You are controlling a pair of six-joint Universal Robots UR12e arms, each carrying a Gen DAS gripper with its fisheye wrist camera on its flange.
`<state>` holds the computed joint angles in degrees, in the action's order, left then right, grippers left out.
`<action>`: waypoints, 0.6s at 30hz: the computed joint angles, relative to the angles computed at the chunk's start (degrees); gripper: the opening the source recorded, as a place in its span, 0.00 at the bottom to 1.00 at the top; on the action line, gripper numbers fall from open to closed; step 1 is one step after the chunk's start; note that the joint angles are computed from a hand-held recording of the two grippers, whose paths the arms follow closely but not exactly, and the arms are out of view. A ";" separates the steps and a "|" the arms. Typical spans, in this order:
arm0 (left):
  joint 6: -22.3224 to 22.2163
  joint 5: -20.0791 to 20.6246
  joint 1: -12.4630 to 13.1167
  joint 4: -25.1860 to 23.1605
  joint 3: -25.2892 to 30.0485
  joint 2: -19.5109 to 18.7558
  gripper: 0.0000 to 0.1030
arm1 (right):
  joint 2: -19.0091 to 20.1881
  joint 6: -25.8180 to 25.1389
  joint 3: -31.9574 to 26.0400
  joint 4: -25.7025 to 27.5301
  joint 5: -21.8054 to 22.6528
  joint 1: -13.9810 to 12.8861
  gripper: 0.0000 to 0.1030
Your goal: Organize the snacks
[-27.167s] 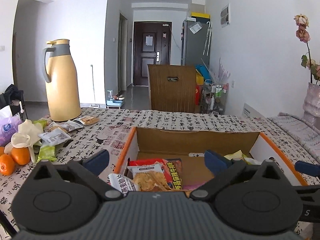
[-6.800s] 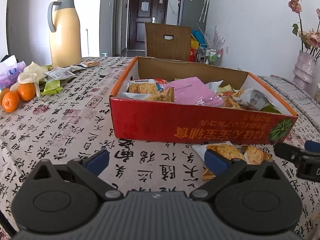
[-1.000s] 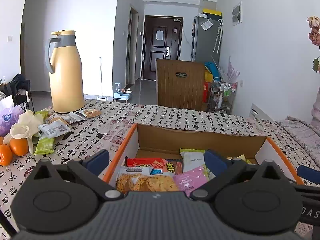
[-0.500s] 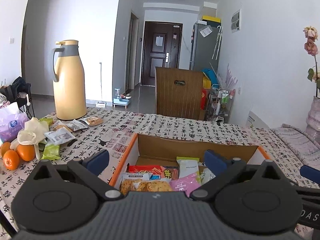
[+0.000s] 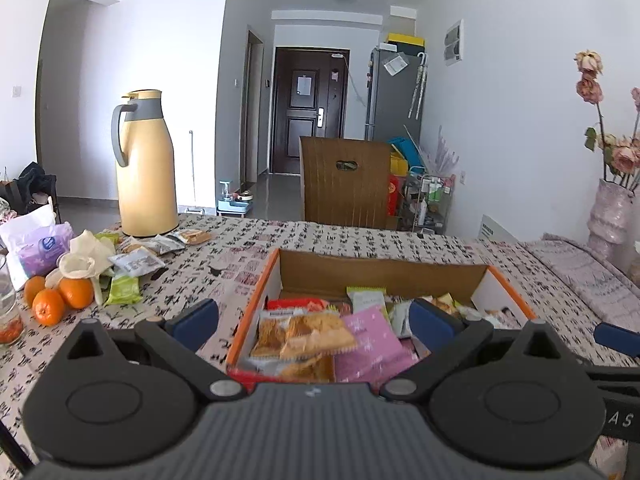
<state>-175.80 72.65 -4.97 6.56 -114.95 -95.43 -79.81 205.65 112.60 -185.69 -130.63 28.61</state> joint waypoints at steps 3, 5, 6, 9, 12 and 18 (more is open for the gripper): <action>0.85 -1.17 0.74 -0.04 -1.69 1.33 1.00 | -0.80 1.40 0.95 1.05 -0.84 1.03 1.00; 1.39 -1.90 1.24 -0.28 -2.61 2.10 1.00 | -1.31 2.19 1.55 1.72 -1.38 1.69 1.00; 1.63 -2.21 1.48 -0.45 -3.08 2.51 1.00 | -1.57 2.58 1.88 2.05 -1.67 2.03 1.00; 2.49 -3.33 2.15 -0.77 -4.41 3.67 1.00 | -2.24 3.69 2.74 2.94 -2.18 2.87 1.00; 3.45 -4.45 2.84 -0.76 -5.93 4.91 1.00 | -2.95 5.28 3.59 4.06 -2.64 3.79 1.00; 5.72 -6.76 4.33 -1.63 -8.99 7.38 1.00 | -4.23 8.69 5.17 7.11 -3.55 5.89 1.00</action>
<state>-170.08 65.90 -0.64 4.93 -123.94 -88.04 -84.04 214.34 117.78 -178.59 -134.18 34.50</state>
